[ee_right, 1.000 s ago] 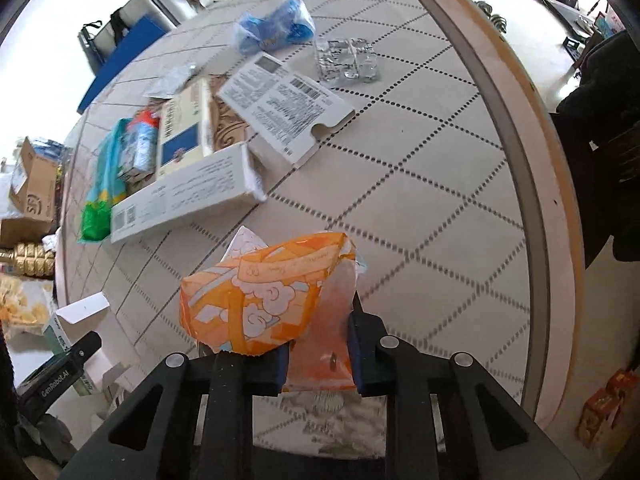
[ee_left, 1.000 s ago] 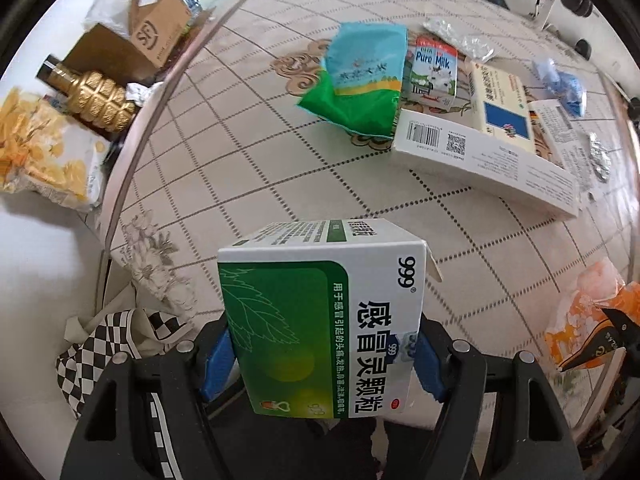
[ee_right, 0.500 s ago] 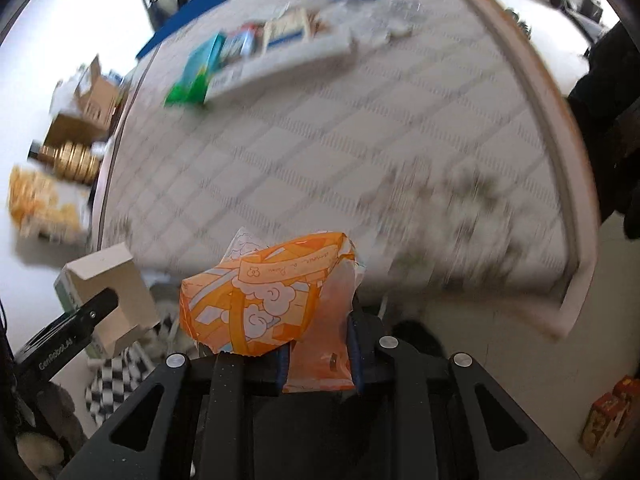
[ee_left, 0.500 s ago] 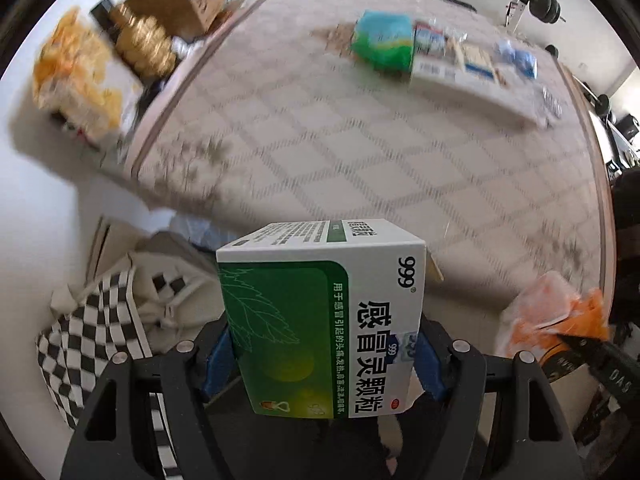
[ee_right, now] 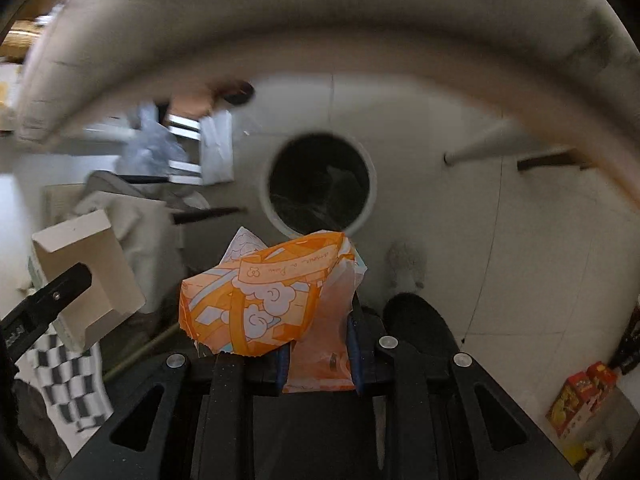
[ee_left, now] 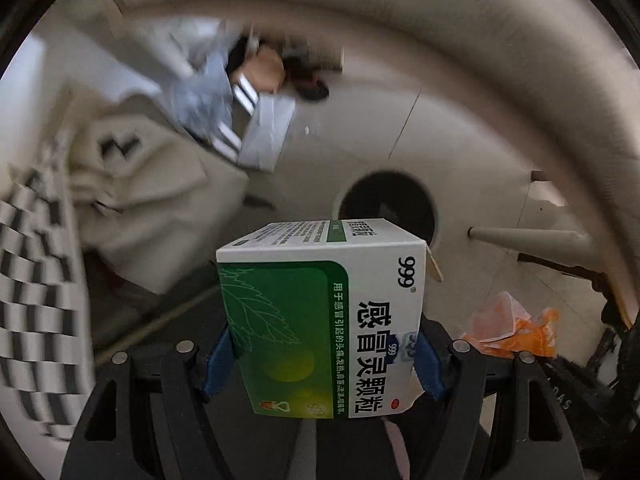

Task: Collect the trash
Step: 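Carry both items over the white bin and open both tools to drop them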

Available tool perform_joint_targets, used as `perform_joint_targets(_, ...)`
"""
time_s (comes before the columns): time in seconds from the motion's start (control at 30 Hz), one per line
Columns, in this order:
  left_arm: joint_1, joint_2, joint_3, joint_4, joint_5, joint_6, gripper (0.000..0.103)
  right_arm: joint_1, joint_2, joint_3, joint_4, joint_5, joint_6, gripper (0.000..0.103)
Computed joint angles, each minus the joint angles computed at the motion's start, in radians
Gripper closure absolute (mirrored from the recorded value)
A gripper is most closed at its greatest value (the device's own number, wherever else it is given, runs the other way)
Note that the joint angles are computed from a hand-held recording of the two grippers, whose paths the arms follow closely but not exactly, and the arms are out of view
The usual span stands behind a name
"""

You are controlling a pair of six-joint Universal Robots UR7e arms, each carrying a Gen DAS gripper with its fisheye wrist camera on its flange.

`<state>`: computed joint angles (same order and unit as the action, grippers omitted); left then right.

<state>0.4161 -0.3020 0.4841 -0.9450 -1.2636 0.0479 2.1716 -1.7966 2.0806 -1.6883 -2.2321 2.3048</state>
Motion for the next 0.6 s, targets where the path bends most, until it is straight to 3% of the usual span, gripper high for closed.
perform_joint_targets(0.13,0.042,-0.036,0.26,-0.148,-0.028,-0.054,0.031,-0.119,-0.069,0.231,-0.276,0.006,-0.107,0.079)
perform_joint_targets(0.33,0.116,0.05,0.326,-0.194,-0.122,-0.134,0.031,-0.381,-0.191,0.509,-0.66,0.013,-0.371,0.079)
perform_joint_targets(0.6,0.157,0.148,0.324,-0.225,-0.221,-0.148,0.026,-0.714,-0.173,0.688,-1.066,0.044,-0.703,0.076)
